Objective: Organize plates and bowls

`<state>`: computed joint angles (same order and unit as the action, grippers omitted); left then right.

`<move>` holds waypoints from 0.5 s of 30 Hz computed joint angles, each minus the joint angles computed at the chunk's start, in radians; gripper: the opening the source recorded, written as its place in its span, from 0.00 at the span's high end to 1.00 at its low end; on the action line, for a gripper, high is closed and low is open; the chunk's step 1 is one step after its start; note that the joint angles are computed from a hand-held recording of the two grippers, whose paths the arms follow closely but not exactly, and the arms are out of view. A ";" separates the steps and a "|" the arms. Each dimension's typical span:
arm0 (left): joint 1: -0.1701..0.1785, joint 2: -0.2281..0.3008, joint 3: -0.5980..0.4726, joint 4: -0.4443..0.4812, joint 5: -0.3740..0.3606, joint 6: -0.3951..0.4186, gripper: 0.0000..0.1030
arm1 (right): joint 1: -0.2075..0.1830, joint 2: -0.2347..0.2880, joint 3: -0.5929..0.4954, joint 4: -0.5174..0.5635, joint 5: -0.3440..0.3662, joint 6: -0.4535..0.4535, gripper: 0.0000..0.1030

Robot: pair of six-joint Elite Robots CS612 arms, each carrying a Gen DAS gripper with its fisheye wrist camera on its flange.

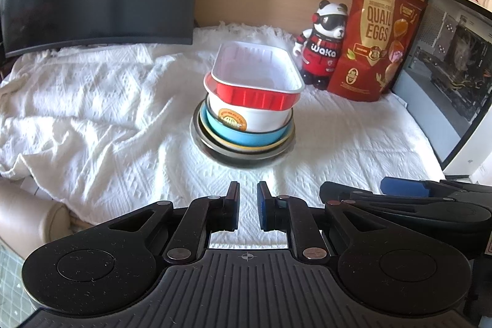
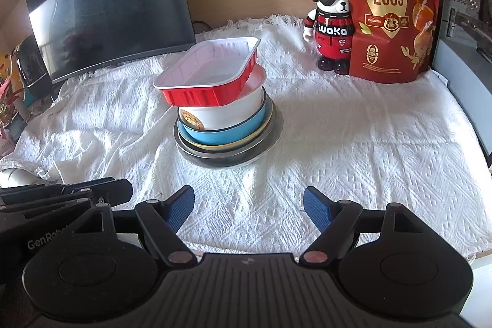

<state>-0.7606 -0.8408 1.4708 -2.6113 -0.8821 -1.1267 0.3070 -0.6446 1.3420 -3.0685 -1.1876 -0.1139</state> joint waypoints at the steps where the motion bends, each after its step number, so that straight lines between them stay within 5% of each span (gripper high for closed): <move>1: 0.000 0.000 0.000 0.001 -0.001 -0.001 0.86 | 0.000 0.000 -0.001 0.002 0.000 -0.001 0.24; 15: 0.003 0.005 -0.007 -0.010 -0.009 0.011 0.86 | 0.000 0.003 -0.006 0.010 -0.001 -0.004 0.24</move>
